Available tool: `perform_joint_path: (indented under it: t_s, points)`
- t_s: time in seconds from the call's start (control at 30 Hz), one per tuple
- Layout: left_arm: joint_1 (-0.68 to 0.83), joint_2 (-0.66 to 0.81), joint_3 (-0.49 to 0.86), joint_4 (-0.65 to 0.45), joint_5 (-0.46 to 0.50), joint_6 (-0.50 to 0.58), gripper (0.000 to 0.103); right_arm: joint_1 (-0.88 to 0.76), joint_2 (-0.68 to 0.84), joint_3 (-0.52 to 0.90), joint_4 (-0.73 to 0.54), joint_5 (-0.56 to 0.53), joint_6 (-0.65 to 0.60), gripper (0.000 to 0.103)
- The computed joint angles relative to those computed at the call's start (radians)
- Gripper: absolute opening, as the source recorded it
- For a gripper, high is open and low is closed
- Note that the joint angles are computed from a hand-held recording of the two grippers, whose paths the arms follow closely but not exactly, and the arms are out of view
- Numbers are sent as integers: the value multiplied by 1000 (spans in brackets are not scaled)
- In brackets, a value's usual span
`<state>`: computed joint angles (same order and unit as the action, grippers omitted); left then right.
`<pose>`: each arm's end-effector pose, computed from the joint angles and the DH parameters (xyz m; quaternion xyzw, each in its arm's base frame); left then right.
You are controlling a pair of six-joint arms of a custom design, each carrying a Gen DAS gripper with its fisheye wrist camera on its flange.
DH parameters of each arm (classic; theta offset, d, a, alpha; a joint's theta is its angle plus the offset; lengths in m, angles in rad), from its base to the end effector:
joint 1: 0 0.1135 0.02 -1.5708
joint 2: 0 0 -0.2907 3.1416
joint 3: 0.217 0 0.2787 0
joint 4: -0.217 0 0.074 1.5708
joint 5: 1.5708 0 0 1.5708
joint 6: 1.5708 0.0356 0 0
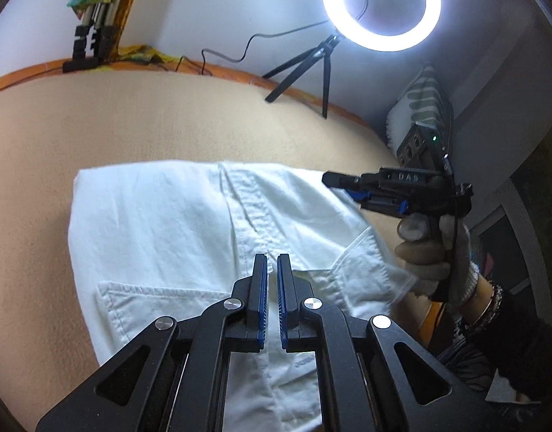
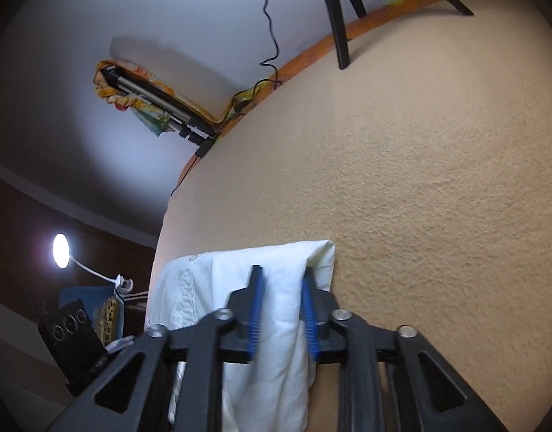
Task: Fold small clothes
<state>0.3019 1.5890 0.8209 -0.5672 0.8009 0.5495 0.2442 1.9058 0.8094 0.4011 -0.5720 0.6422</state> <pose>0.2805 0.0606 0.1622 0.1584 0.9019 -0.3079 0.2584 0.3574 0.1089 0.1068 0.0546 0.8754 0.4052 0.2578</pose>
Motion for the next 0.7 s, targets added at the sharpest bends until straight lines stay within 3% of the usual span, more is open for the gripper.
perform_joint_path:
  t_s: [0.07,0.17,0.23,0.37,0.57,0.7]
  points:
    - [-19,23,-3,-5,-20,1,4,3,-6,-4,21,23,-2,0]
    - [-21,50,-27,3,-49,27,4,18,-16,26,-31,130,-79,0]
    - [-12,44,-25,-15,-41,44,4,12,4,37,-27,121,-67,0]
    - [31,23,-1,-82,-1,72,4,26,-48,37,-120,206,-152,16]
    - [129,-9,59,-139,90,81,4,56,-265,-122,-115,276,-210,19]
    - [166,32,96,-116,100,24,4,115,-364,-216,-114,276,-248,19]
